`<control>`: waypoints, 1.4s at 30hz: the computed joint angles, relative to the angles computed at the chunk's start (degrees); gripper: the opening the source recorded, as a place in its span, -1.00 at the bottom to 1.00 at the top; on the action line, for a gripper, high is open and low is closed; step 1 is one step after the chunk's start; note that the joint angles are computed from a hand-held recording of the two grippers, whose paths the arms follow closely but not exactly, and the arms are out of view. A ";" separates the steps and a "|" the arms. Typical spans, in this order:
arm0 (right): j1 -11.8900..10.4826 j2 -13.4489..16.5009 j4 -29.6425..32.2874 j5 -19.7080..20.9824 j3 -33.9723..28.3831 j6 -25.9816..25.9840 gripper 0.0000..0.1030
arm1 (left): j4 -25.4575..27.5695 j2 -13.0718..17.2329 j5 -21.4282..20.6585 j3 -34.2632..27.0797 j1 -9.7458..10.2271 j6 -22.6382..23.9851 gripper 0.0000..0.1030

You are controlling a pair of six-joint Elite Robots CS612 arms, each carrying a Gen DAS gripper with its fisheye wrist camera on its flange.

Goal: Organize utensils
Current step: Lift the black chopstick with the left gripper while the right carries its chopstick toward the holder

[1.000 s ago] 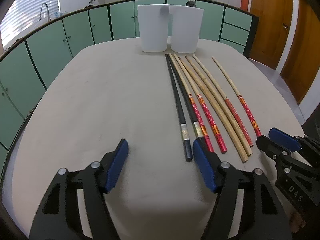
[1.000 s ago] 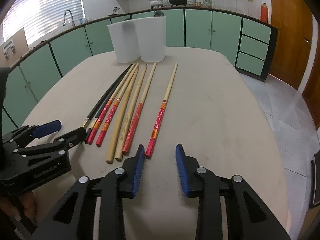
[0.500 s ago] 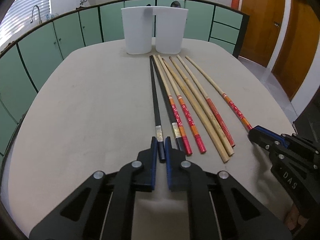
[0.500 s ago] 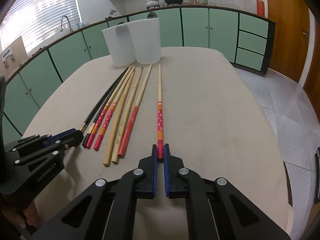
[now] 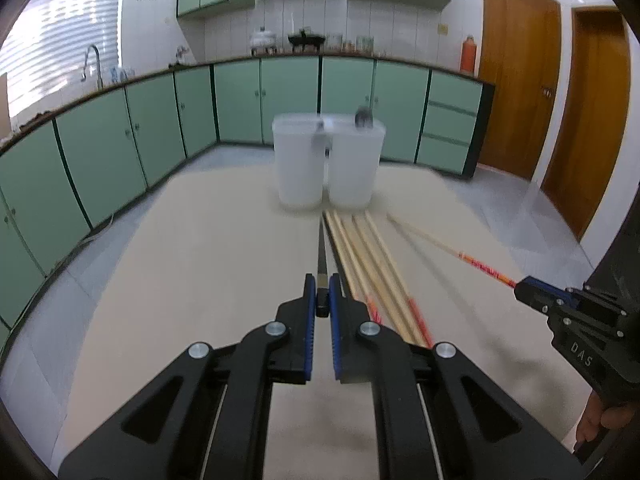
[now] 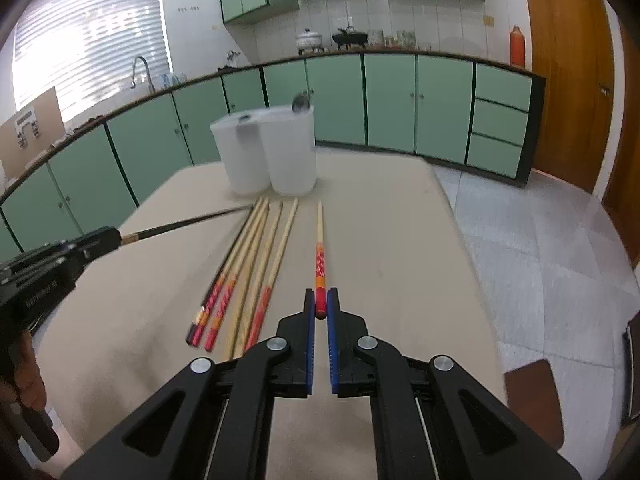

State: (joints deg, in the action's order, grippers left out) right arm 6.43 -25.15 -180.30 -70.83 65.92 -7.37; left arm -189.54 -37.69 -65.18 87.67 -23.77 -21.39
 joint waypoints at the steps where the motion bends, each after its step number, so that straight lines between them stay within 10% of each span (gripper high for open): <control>1: -0.12 -0.22 -0.32 0.47 0.06 0.22 -0.89 | -0.84 -0.17 0.17 -0.04 0.02 0.23 -0.89; 42: -0.71 0.91 14.17 13.42 -18.43 -7.64 -0.89 | -4.60 -1.03 -7.20 -6.87 3.87 4.53 -0.89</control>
